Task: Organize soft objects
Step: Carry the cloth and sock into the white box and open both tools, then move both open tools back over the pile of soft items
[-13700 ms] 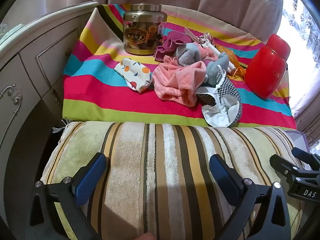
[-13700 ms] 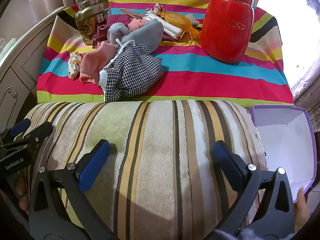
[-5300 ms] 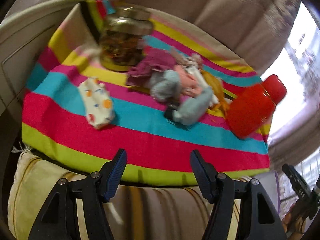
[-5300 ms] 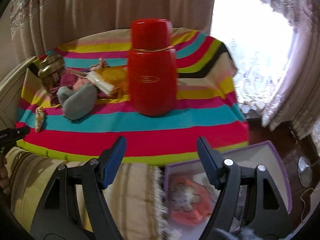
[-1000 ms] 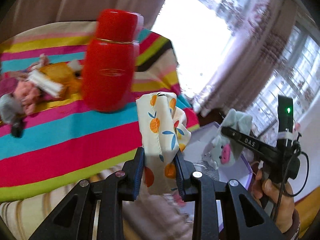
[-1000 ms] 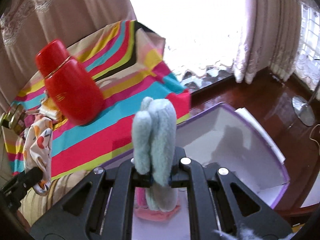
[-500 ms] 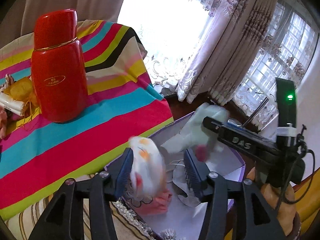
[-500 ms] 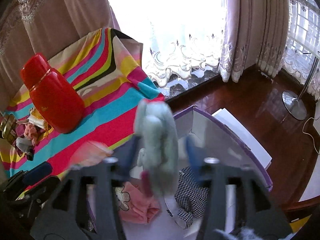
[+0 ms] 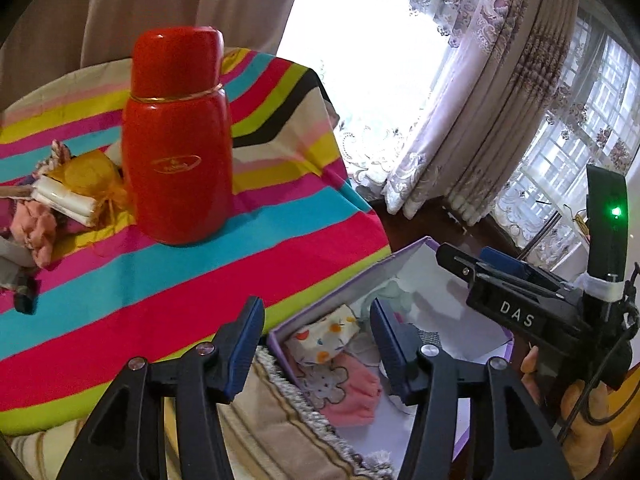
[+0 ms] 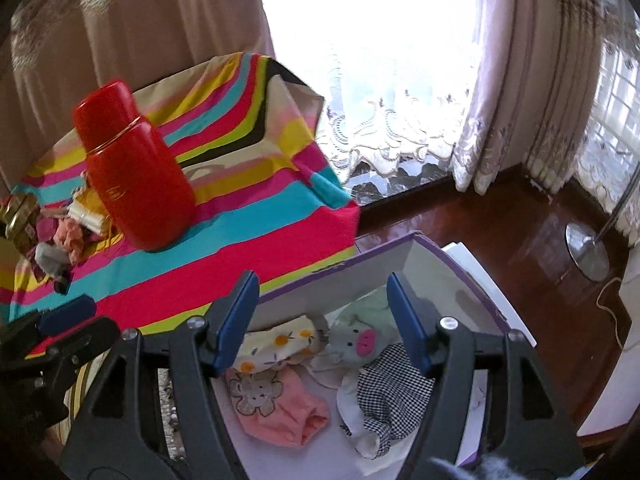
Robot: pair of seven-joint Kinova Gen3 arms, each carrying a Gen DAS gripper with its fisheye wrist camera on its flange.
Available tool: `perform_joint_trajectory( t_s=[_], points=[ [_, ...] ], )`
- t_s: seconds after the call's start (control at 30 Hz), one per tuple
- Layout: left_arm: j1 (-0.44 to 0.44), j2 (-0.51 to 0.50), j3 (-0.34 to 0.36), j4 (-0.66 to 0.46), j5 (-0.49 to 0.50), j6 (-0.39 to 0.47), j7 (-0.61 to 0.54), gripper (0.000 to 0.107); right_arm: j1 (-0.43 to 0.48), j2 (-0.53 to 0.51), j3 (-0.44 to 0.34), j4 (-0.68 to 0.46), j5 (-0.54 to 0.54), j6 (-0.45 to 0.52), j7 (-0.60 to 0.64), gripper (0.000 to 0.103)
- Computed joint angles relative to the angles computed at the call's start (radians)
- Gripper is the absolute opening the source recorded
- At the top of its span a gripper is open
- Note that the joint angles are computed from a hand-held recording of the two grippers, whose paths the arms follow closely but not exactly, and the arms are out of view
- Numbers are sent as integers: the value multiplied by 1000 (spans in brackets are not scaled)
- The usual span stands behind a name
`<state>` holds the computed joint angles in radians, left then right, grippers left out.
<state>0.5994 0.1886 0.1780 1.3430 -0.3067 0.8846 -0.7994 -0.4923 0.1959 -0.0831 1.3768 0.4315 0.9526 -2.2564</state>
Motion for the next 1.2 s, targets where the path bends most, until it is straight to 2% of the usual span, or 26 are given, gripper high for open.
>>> perform_joint_trajectory(
  t_s=[0.23, 0.5, 0.97, 1.2],
  points=[
    [-58, -71, -10, 93, 5, -42, -24, 56, -22, 26, -19, -39, -47, -2, 53, 69],
    [-193, -164, -24, 214, 22, -94, -16, 56, -86, 96, -25, -125, -73, 33, 117, 70],
    [-483, -315, -101, 409, 195, -195, -50, 56, -186, 237, -21, -305, -162, 94, 245, 70],
    [-585, -350, -149, 429, 261, -210, -102, 56, -225, 308, -19, -412, -212, 121, 311, 70]
  ],
)
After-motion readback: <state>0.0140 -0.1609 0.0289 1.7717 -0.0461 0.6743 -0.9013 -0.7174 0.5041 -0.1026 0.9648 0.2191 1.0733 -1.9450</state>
